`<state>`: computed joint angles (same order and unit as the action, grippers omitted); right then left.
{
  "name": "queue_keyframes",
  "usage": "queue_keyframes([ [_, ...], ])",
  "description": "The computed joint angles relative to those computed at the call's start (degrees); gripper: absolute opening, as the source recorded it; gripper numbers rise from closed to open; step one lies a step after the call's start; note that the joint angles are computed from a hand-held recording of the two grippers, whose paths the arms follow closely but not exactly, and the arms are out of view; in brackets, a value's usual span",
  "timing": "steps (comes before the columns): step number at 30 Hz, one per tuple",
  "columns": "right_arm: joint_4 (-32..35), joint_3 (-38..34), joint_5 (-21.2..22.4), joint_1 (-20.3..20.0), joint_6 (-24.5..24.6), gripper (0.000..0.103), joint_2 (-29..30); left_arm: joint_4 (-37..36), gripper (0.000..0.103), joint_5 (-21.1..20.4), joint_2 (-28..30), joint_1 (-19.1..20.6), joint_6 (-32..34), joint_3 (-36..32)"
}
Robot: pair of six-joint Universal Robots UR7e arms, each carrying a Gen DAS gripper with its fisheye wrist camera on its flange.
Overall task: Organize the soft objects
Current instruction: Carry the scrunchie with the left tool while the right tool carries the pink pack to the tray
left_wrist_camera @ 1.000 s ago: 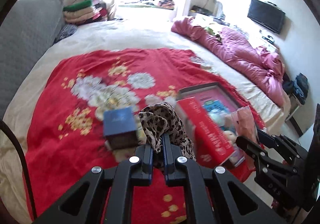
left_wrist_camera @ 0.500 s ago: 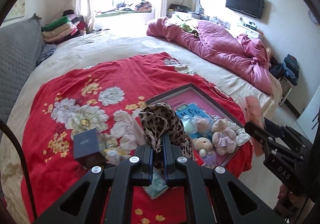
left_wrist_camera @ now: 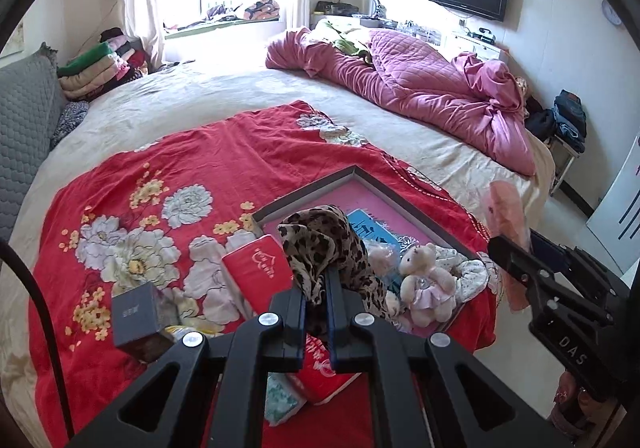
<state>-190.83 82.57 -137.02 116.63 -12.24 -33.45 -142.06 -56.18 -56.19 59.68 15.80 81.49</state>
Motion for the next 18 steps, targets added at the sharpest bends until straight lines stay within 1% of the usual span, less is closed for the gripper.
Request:
queue_keyframes([
  [4,-1.9,0.0,-0.4,-0.7,-0.3,0.041,-0.2,1.0,0.008,-1.0,1.9,0.5,0.1,-1.8],
  [11,-2.8,1.4,-0.5,-2.7,1.9,0.041,-1.3,4.2,0.008,-4.2,5.8,1.8,-1.5,-5.0],
  [15,-2.1,2.0,-0.7,-3.9,3.9,0.041,-1.7,6.7,0.008,-6.6,7.9,2.6,-2.4,-7.2],
  [18,-2.0,1.8,-1.2,-4.7,3.7,0.041,-1.6,7.5,0.008,-6.4,9.3,2.6,-1.9,-8.1],
])
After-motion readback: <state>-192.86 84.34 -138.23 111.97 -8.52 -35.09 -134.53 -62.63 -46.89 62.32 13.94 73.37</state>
